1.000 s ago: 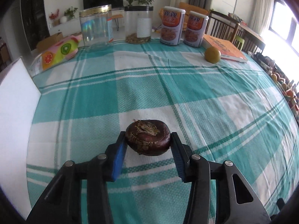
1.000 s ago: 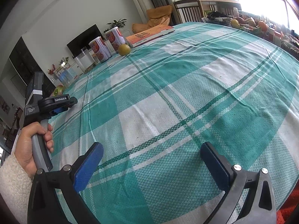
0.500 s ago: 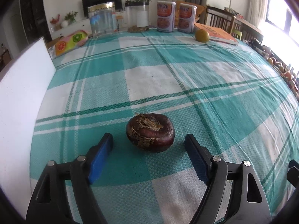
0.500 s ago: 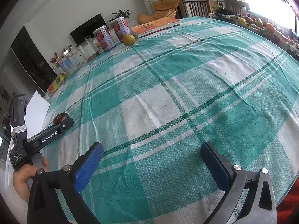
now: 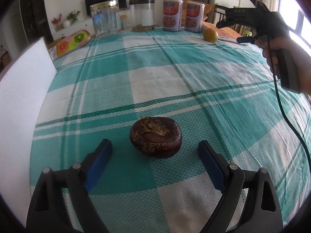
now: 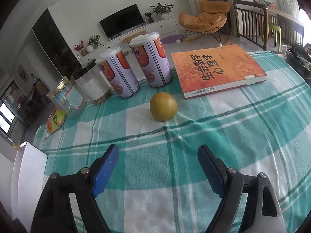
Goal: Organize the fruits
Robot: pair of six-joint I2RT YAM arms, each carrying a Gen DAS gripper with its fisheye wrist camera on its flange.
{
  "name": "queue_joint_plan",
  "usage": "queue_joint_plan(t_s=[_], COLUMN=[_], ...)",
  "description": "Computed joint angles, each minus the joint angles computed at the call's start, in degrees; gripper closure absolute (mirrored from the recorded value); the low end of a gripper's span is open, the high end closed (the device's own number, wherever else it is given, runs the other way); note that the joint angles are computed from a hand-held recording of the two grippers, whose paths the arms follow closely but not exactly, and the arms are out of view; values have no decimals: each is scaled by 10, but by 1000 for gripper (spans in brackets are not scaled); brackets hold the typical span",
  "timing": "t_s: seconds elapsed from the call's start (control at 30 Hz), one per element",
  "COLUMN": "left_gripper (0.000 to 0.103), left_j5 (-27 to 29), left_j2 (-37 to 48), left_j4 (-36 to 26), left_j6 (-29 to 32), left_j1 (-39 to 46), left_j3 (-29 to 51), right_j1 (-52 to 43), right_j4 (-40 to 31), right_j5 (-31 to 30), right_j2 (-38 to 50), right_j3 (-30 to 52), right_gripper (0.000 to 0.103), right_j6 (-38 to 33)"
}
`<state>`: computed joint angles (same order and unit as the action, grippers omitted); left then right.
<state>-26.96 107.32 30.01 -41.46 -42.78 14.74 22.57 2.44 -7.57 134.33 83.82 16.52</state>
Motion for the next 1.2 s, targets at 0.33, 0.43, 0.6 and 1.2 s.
queue_joint_plan(t_s=[0.33, 0.43, 0.6, 1.2], left_gripper=[10, 10, 9, 9], left_j5=[-1, -1, -2, -7], left_j2=[2, 4, 5, 4], left_j4=[-1, 0, -1, -8], left_j6=[0, 0, 0, -3], left_j1=[1, 1, 1, -3], left_j3=[2, 2, 3, 5], right_j1=[0, -12, 23, 491], right_j4=[-134, 28, 149, 281], right_j5=[20, -40, -46, 397], right_j2=[163, 57, -168, -267], right_j3=[267, 51, -309, -679], right_gripper=[54, 54, 54, 44], right_j6=[19, 50, 67, 408])
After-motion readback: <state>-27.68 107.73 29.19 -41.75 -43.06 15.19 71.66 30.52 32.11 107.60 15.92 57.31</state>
